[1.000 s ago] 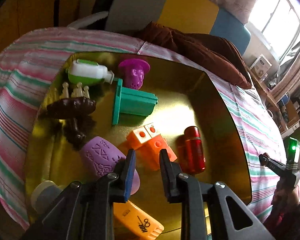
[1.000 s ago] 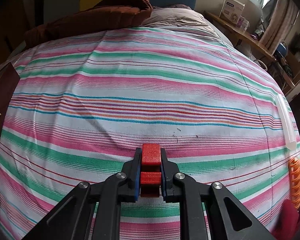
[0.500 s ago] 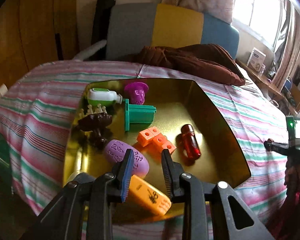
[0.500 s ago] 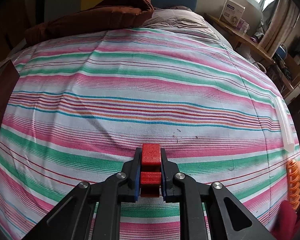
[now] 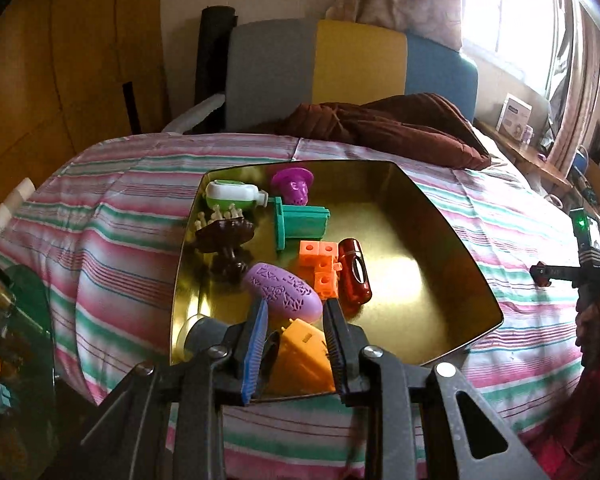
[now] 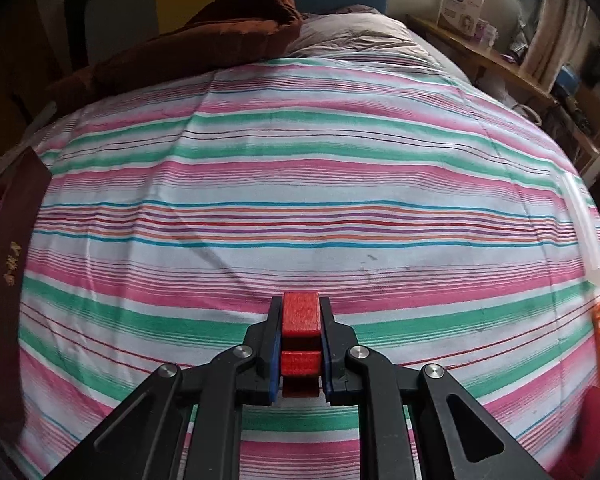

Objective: Organize rigid objects
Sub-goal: 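Carry the small red block in the right gripper toward the tray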

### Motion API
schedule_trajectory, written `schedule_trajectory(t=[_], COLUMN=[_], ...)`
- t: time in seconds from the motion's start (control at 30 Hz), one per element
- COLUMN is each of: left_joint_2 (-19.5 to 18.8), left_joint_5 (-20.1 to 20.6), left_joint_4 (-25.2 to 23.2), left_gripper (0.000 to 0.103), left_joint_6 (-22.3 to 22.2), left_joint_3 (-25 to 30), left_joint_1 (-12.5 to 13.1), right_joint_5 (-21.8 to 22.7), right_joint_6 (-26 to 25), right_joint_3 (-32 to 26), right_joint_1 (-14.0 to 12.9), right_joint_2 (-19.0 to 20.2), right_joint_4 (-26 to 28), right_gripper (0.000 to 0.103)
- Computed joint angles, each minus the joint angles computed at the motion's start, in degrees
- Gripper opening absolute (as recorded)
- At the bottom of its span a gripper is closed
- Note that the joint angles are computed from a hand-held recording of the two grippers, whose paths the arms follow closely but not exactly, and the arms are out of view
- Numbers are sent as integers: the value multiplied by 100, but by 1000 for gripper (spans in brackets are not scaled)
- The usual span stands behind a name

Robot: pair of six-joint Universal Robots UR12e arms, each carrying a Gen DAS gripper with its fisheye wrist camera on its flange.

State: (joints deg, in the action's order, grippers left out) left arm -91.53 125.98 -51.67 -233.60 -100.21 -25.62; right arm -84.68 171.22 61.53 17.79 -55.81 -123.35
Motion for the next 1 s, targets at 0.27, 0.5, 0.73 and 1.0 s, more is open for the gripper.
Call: schedule_trajectory(t=[0.27, 0.5, 0.73, 1.0], left_joint_2=[44, 52, 93, 182], left_joint_5=[-48, -3, -28, -23], left_joint_4=[-14, 24, 78, 38], left_gripper=[28, 28, 28, 28], left_joint_6=[-63, -27, -57, -252], left_joint_3=[-38, -44, -117, -245], left_joint_1=[-18, -44, -55, -54], right_joint_5=[220, 131, 440, 1551], right_joint_6=[-185, -335, -405, -743], right_joint_3=[109, 88, 410, 738], right_joint_1=[15, 79, 173, 336], right_joint_2=[-71, -106, -403, -797], right_joint_4=[-6, 156, -265, -740], right_gripper=[15, 15, 15, 15])
